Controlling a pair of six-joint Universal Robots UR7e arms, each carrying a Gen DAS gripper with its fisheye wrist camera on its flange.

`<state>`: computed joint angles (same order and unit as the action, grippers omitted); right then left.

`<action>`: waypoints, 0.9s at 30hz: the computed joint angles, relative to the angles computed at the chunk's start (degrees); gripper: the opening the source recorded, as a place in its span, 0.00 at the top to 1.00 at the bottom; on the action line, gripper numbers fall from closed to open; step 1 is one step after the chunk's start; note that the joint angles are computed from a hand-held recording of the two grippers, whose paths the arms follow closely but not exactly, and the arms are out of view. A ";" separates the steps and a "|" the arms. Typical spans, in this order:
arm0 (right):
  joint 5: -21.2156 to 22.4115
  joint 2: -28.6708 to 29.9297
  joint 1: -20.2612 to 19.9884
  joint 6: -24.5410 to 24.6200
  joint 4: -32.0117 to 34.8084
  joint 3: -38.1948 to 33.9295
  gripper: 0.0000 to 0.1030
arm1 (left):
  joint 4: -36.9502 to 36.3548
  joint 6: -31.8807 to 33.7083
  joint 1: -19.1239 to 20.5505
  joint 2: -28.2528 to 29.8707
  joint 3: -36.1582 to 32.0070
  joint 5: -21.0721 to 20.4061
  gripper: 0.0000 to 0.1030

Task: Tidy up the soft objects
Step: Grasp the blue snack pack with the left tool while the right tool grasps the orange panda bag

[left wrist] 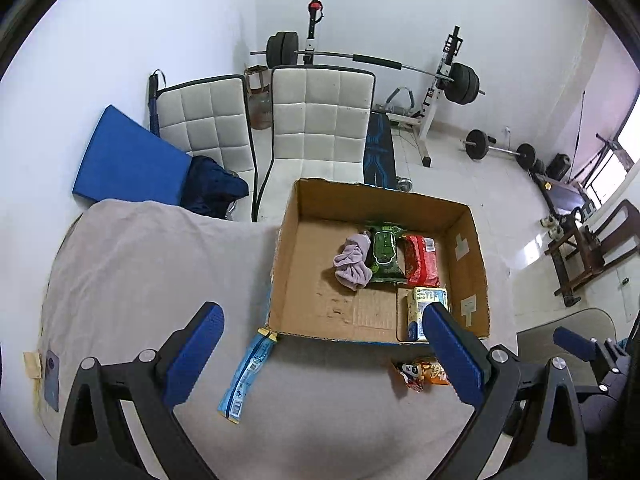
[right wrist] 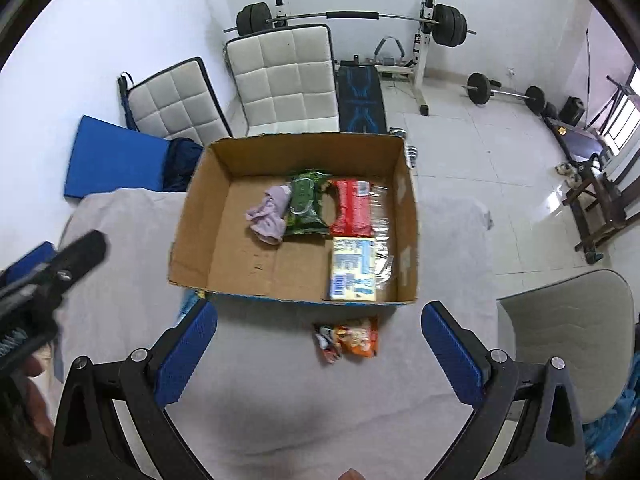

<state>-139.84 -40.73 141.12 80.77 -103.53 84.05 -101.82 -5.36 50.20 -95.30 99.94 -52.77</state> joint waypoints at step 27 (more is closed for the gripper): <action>20.81 3.70 -19.23 -1.47 -53.93 31.53 0.44 | -0.05 2.74 23.69 12.48 1.76 4.75 0.01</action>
<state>-119.03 -37.03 121.89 79.30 -157.47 115.58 -101.87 -2.62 73.89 -82.82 101.70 -48.02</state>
